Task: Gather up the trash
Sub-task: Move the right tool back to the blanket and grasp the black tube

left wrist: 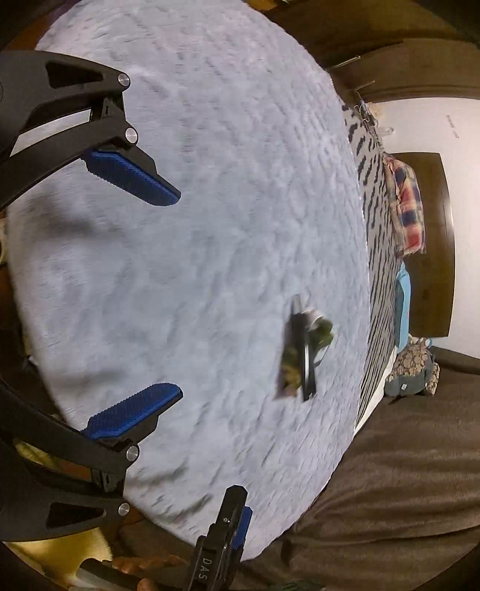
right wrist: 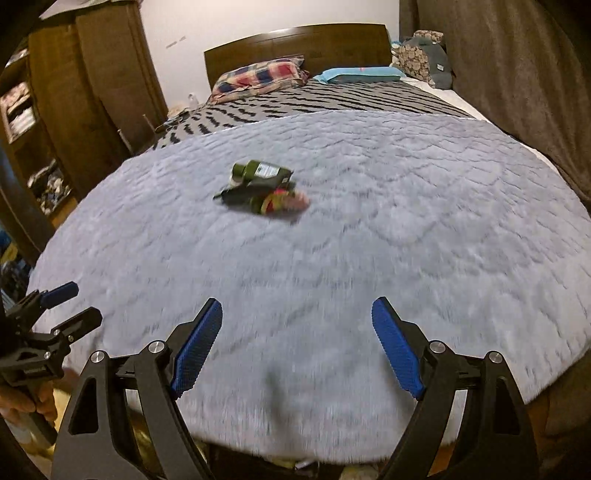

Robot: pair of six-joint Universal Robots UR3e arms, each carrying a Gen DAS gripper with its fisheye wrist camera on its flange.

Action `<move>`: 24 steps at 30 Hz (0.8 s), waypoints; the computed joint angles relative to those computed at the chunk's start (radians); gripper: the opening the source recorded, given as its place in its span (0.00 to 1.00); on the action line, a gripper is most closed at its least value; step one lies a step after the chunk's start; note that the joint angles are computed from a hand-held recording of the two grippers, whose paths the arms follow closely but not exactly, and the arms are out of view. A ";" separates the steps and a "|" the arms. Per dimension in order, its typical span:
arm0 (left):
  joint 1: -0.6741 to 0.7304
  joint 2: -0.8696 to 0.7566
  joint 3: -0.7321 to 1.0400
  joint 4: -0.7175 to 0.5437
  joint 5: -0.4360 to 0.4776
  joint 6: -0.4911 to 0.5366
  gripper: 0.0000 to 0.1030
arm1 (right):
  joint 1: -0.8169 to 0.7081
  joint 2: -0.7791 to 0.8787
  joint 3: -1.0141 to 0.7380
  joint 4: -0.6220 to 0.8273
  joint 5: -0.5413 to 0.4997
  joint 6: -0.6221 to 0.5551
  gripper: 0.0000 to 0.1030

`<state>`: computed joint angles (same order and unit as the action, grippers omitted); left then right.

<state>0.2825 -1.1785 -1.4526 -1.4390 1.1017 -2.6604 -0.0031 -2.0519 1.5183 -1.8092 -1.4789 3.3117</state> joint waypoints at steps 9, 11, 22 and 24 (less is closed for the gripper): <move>-0.143 -0.286 0.152 0.126 0.091 -0.122 0.89 | 0.042 0.310 -0.184 -0.138 -0.033 -0.048 0.80; -0.144 -0.334 0.190 0.109 0.080 -0.134 0.89 | 0.045 0.391 -0.249 -0.144 -0.020 -0.062 0.73; -0.135 -0.428 0.242 0.130 0.080 -0.121 0.89 | 0.054 0.765 -0.656 -0.100 -0.003 -0.060 0.66; -0.136 -0.445 0.262 0.130 0.081 -0.125 0.89 | 0.047 0.800 -0.694 -0.078 0.020 -0.049 0.66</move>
<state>0.1466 -1.6232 -1.1906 -1.3092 1.1826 -2.7850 0.0437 -1.2518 0.8247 -1.8875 -1.4590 3.2632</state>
